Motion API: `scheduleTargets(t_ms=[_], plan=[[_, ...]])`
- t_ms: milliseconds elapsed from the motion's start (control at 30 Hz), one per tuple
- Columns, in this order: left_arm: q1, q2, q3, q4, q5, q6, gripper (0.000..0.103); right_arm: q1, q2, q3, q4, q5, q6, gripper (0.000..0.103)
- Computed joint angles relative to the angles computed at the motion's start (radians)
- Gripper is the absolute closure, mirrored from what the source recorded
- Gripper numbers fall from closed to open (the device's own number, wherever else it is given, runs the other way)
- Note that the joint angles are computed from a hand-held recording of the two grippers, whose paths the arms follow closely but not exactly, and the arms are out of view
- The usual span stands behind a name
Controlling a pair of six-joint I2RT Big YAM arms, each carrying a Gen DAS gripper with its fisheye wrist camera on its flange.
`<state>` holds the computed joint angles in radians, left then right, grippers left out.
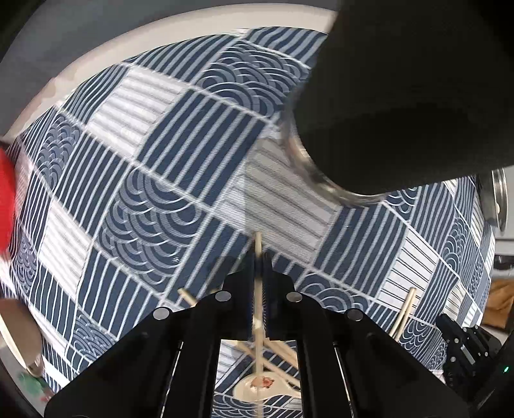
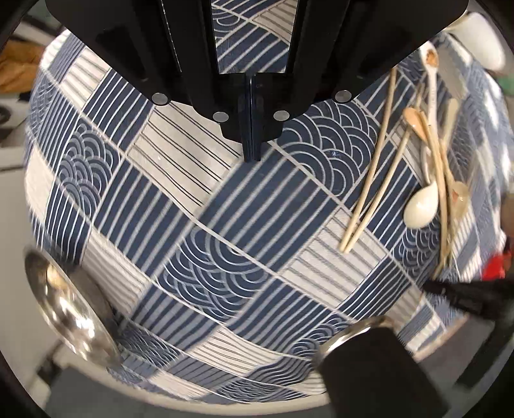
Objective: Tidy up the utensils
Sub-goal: 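Move the right tool toward the chopstick pile and open its fingers, then close the right gripper on a single wooden chopstick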
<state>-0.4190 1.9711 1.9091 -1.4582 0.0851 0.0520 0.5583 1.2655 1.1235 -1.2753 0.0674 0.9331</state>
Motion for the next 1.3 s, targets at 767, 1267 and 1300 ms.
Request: scheduleTargets(t_ms=[767,1267,1300], plan=[[0.158,-0.253,-0.277,0.085,0.046,0.050,0.098,-0.122,-0.175,0.027,-0.042,-0.005,-0.068,0.103],[0.174,-0.391,-0.376,0.063,0.082,0.075,0.098,-0.090,-0.349,-0.041,-0.085,0.068,0.056,0.103],[0.182,-0.401,-0.382,0.062,0.084,0.085,0.098,-0.084,-0.364,-0.048,-0.076,0.069,0.064,0.103]])
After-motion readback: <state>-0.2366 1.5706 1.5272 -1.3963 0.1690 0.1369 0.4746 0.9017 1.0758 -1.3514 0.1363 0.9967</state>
